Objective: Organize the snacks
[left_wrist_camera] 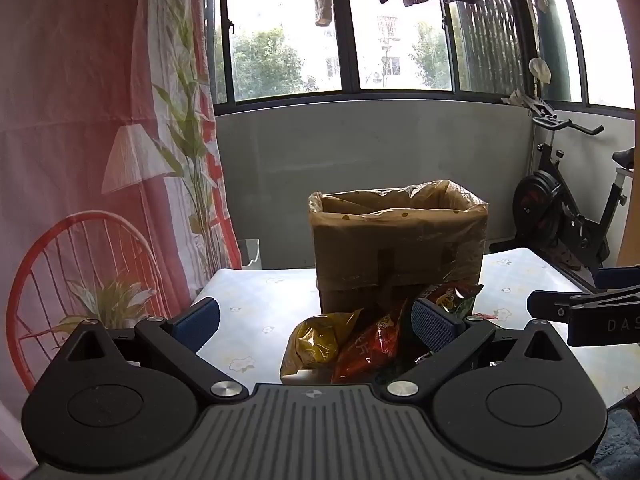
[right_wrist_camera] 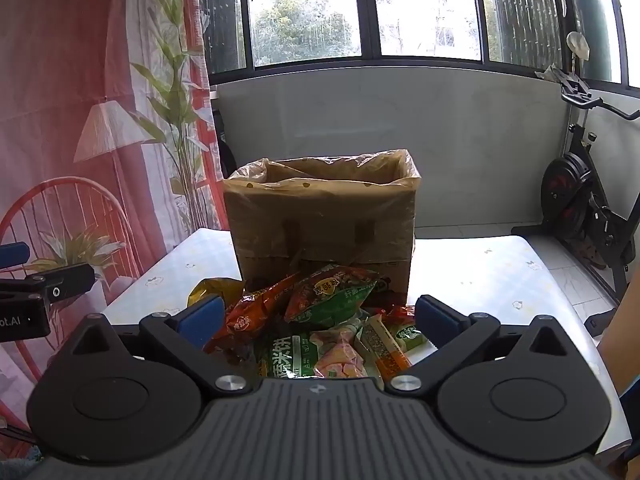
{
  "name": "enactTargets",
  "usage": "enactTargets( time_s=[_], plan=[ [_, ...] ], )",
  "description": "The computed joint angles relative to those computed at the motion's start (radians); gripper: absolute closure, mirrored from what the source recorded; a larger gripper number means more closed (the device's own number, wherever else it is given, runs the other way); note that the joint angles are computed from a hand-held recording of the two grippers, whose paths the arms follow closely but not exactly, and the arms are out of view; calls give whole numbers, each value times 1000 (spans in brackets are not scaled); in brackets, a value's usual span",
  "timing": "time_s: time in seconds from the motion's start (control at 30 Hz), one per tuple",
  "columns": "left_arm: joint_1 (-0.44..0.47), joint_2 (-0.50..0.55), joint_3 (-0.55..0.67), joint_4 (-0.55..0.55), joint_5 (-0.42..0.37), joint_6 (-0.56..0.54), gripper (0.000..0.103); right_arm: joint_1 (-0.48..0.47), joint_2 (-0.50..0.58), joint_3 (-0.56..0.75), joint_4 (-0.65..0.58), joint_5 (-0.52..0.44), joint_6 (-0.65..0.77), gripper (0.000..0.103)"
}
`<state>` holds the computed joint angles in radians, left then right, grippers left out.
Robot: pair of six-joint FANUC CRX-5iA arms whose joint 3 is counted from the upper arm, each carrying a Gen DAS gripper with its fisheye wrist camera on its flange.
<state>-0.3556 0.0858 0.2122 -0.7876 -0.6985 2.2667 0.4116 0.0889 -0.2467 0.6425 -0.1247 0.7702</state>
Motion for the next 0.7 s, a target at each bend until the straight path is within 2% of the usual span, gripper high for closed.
enactTargets(
  time_s=[0.17, 0.3, 0.43, 0.5, 0.57, 0.7],
  plan=[
    [-7, 9, 16, 3, -27, 7, 0, -5, 4, -19, 53, 29, -51, 0],
    [-21, 19, 29, -4, -41, 20, 0, 1, -6, 2, -29, 0, 32, 0],
    [9, 6, 3, 34, -7, -15, 0, -31, -8, -50, 183, 58, -169, 0],
    [9, 6, 3, 36, -7, -16, 0, -30, -9, -47, 182, 52, -167, 0],
    [11, 6, 3, 39, -7, -19, 0, -52, -11, -70, 281, 85, -258, 0],
    [14, 7, 5, 46, -7, -26, 0, -55, -11, -73, 294, 89, -270, 0]
  ],
)
